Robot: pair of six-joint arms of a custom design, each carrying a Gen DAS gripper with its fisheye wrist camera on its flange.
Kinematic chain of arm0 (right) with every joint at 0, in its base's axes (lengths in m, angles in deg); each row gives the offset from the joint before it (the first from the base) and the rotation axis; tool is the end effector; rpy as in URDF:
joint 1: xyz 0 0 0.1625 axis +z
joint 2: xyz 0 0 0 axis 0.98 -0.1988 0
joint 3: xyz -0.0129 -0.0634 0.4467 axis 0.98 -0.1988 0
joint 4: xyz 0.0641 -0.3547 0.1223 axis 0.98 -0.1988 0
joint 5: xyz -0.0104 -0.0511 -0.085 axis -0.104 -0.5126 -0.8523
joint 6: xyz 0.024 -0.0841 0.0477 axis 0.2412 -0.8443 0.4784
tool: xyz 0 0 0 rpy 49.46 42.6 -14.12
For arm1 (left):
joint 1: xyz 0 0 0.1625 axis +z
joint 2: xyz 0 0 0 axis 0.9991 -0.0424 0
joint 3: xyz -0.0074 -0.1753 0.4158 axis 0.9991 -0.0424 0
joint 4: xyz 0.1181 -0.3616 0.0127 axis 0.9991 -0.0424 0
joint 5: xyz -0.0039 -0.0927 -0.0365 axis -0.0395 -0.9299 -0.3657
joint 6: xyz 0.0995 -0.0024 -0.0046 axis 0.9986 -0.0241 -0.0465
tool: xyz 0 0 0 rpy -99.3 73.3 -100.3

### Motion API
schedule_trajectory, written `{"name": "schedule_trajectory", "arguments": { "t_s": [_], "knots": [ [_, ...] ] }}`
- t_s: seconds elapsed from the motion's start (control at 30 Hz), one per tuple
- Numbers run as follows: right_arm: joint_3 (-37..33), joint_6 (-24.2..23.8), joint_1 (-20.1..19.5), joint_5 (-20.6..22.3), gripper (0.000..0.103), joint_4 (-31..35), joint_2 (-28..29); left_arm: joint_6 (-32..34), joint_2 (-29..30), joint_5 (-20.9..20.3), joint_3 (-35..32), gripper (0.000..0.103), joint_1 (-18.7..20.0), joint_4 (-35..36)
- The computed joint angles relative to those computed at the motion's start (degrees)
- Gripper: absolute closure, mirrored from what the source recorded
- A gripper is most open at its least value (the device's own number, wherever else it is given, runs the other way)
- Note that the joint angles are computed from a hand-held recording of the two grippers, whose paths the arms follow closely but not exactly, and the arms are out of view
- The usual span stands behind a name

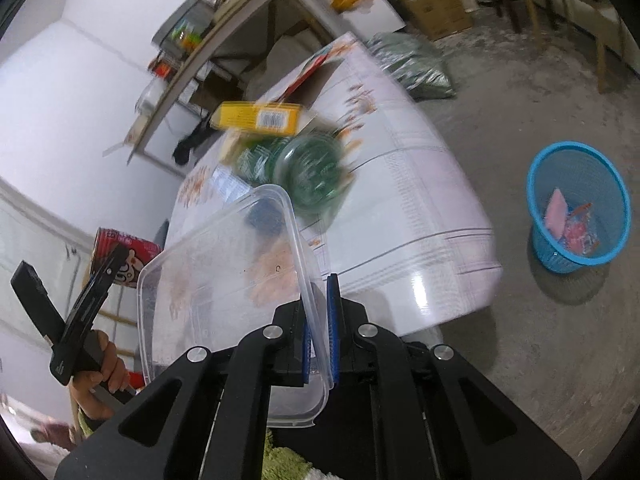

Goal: Collect trash
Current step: 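Carry the can and the container over the blue wastebasket, then open both tools to drop the can and container into the wastebasket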

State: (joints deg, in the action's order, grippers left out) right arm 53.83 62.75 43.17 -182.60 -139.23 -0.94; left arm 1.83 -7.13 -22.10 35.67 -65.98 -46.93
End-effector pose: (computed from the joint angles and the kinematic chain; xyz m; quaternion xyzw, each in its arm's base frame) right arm 0.3315 -0.3674 0.3847 -0.0102 -0.9464 0.3126 0.0806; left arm -0.4187 -0.4063 0.3905 0.2481 0.8057 -0.4113 0.3466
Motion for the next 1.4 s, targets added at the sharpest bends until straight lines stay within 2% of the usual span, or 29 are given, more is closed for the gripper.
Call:
{"name": "schedule_trajectory", "arguments": {
  "t_s": [0.13, 0.23, 0.33, 0.43, 0.47, 0.6, 0.67, 0.8, 0.9, 0.97, 1.0, 1.07, 1.1, 1.17, 1.23, 1.4],
  "knots": [
    [2.3, 2.3, -0.2, -5.0, 0.096, -2.0, -5.5, 12.9, 4.8, -7.4, -2.7, 0.041, -0.2, -14.1],
    [4.6, 5.7, -0.4, -11.3, 0.096, -3.3, -10.9, 19.9, 10.2, -15.7, -8.1, 0.041, 0.7, -19.4],
    [6.6, 9.2, -0.9, -17.5, 0.096, -3.4, -15.4, 24.1, 15.7, -22.2, -13.8, 0.041, 1.6, -20.7],
    [8.3, 12.8, -2.5, -23.5, 0.096, -1.9, -19.0, 26.5, 22.3, -29.1, -20.7, 0.041, 2.6, -19.2],
    [8.9, 13.4, -3.3, -24.1, 0.096, -1.5, -20.0, 26.7, 24.6, -31.6, -23.4, 0.041, 3.1, -17.4],
    [11.3, 13.9, -10.2, -22.6, 0.096, -1.8, -22.8, 25.4, 34.9, -40.7, -35.1, 0.041, 5.3, -8.4],
    [11.7, 12.7, -14.1, -21.1, 0.096, -2.2, -22.6, 24.9, 39.6, -43.4, -40.2, 0.041, 6.2, -4.7],
    [11.7, 9.7, -22.0, -17.1, 0.096, -4.4, -20.8, 24.5, 48.4, -45.5, -50.1, 0.041, 7.3, 1.8],
    [10.5, 7.4, -26.8, -15.1, 0.096, -6.0, -18.0, 24.4, 56.5, -46.5, -60.9, 0.040, 8.2, 7.3],
    [9.4, 4.3, -30.4, -14.1, 0.094, -7.5, -15.1, 24.5, 60.6, -46.4, -66.7, 0.024, 8.8, 9.4],
    [8.7, 3.7, -31.7, -14.0, 0.091, -7.3, -14.0, 24.6, 62.4, -45.3, -69.3, 0.019, 8.7, 10.4],
    [6.8, 0.9, -35.0, -13.8, 0.080, -6.8, -10.8, 25.1, 64.8, -42.2, -72.6, 0.019, 8.4, 11.9],
    [6.3, -0.5, -37.0, -13.1, 0.076, -7.4, -9.0, 25.1, 65.3, -41.9, -73.5, 0.019, 8.5, 12.5],
    [5.8, -2.0, -40.4, -10.7, 0.081, -8.8, -7.0, 24.6, 63.2, -43.2, -71.0, 0.019, 9.1, 11.2],
    [5.2, -1.8, -43.7, -8.2, 0.081, -9.6, -4.9, 24.3, 60.0, -44.2, -66.5, 0.019, 9.5, 8.8],
    [4.3, -0.6, -45.3, -10.7, 0.080, -9.4, -1.1, 25.8, 52.4, -43.7, -56.0, 0.019, 9.6, 3.3]
  ]
}}
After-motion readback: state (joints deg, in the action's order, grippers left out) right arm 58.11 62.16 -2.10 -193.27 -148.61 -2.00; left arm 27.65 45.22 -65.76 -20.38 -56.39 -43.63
